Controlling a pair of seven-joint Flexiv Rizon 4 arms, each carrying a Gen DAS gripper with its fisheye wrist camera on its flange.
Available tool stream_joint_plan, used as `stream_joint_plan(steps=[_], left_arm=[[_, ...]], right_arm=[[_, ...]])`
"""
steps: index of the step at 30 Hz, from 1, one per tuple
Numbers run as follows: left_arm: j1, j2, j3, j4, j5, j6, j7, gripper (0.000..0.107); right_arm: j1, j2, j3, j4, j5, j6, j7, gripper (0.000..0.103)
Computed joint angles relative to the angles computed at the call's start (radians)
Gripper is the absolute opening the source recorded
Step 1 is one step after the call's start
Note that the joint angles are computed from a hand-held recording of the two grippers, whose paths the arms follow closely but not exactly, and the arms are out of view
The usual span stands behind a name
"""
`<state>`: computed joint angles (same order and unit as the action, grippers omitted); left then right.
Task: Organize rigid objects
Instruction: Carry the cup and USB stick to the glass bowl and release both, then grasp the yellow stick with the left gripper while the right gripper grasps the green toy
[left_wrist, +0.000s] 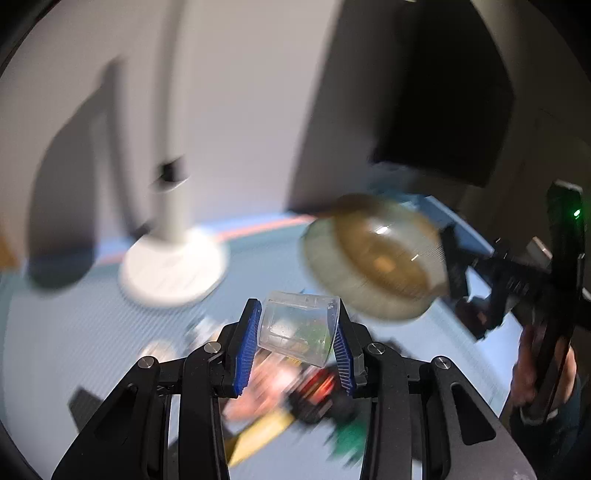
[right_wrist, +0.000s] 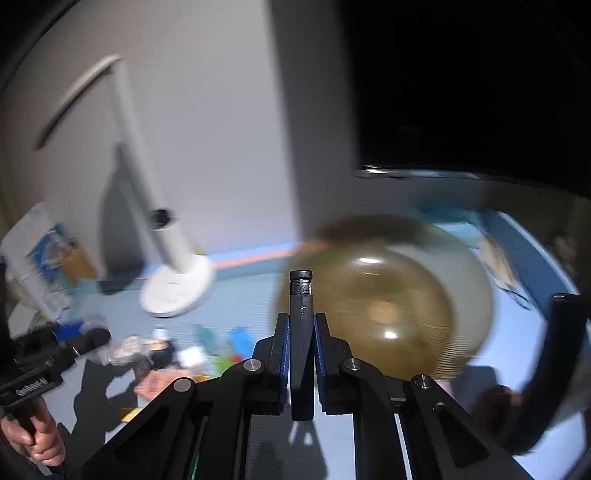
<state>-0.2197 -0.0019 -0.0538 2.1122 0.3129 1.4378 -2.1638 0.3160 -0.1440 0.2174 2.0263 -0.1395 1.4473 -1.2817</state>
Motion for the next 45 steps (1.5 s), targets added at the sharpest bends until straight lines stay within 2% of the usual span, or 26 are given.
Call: stream_joint_plan(steps=[3,4,5,8,9,11,15,16,17,18,19,20,23,25,27,29,30,31,32,34,35,38,40,43,45], left_arm=[[-0.018,-0.136,-0.038,-0.126,-0.081,0.011,0.085,0.034],[-0.018,-0.174,-0.056,-0.153,-0.129,0.015,0.129,0.034],[-0.015,-0.215,-0.077,-0.182,-0.175,0.017,0.173,0.034],[-0.085,-0.328,-0.036,-0.308,-0.177,-0.041,0.188,0.034],[-0.102,-0.352,-0.023,-0.331,-0.186,-0.051,0.196,0.034],[-0.113,-0.398,-0.026,-0.366,-0.23,-0.067,0.235,0.034],[-0.15,-0.448,0.003,-0.406,-0.285,-0.095,0.269,0.036],[-0.17,-0.457,0.025,-0.427,-0.283,-0.114,0.258,0.039],[-0.179,-0.461,0.035,-0.438,-0.287,-0.135,0.253,0.051],[-0.178,-0.458,0.034,-0.434,-0.294,-0.132,0.256,0.058],[-0.183,-0.451,0.042,-0.428,-0.292,-0.126,0.25,0.062],[-0.209,-0.431,0.08,-0.413,-0.264,-0.107,0.215,0.069],[-0.229,-0.356,0.13,-0.337,-0.207,-0.045,0.155,0.073],[-0.254,-0.302,0.177,-0.291,-0.148,-0.028,0.093,0.073],[-0.322,-0.226,0.275,-0.25,-0.001,-0.046,-0.053,0.073],[-0.386,-0.14,0.357,-0.208,0.18,-0.088,-0.239,0.073],[-0.399,-0.101,0.373,-0.183,0.247,-0.105,-0.307,0.074],[-0.407,-0.062,0.38,-0.159,0.309,-0.131,-0.369,0.074],[-0.427,0.003,0.388,-0.127,0.42,-0.2,-0.486,0.076],[-0.421,0.096,0.366,-0.061,0.54,-0.292,-0.63,0.079],[-0.41,0.138,0.357,-0.019,0.566,-0.323,-0.673,0.081],[-0.364,0.219,0.338,0.096,0.584,-0.39,-0.751,0.081],[-0.331,0.241,0.323,0.149,0.581,-0.444,-0.773,0.081],[-0.289,0.242,0.324,0.209,0.557,-0.418,-0.764,0.081],[-0.258,0.222,0.306,0.226,0.58,-0.38,-0.783,0.081]], right_arm=[[-0.105,-0.032,0.095,-0.138,0.305,-0.179,-0.203,0.012],[-0.13,-0.045,0.107,-0.18,0.395,-0.238,-0.258,0.012],[-0.134,-0.053,0.098,-0.201,0.431,-0.282,-0.27,0.012],[-0.099,-0.084,0.046,-0.211,0.395,-0.304,-0.239,0.012],[-0.113,-0.094,0.055,-0.234,0.434,-0.335,-0.267,0.012],[-0.138,-0.115,0.063,-0.281,0.504,-0.405,-0.312,0.012],[-0.111,-0.143,0.027,-0.295,0.46,-0.427,-0.275,0.012],[-0.114,-0.148,0.027,-0.297,0.467,-0.422,-0.275,0.012],[-0.116,-0.15,0.027,-0.299,0.469,-0.42,-0.272,0.014],[-0.113,-0.15,0.02,-0.298,0.458,-0.419,-0.256,0.02],[-0.101,-0.144,0.004,-0.285,0.423,-0.406,-0.222,0.024],[-0.093,-0.133,-0.007,-0.264,0.394,-0.377,-0.197,0.024],[-0.092,-0.078,-0.012,-0.188,0.346,-0.274,-0.166,0.028],[-0.098,-0.042,-0.004,-0.149,0.343,-0.225,-0.166,0.053],[-0.099,-0.001,0.005,-0.102,0.344,-0.171,-0.168,0.059],[-0.112,0.034,0.038,-0.091,0.425,-0.171,-0.247,0.059],[-0.115,0.05,0.053,-0.092,0.481,-0.179,-0.298,0.059],[-0.108,0.065,0.065,-0.09,0.534,-0.185,-0.345,0.061],[-0.098,0.078,0.069,-0.083,0.568,-0.188,-0.375,0.063],[-0.062,0.091,0.076,-0.064,0.614,-0.177,-0.415,0.07],[-0.043,0.09,0.08,-0.056,0.636,-0.172,-0.436,0.073],[0.017,0.057,0.09,-0.007,0.623,-0.102,-0.427,0.073],[0.064,0.013,0.085,0.044,0.543,0.004,-0.363,0.073],[0.046,-0.042,0.129,0.057,0.545,0.069,-0.364,0.073],[0.074,-0.059,0.096,0.086,0.465,0.096,-0.283,0.074]])
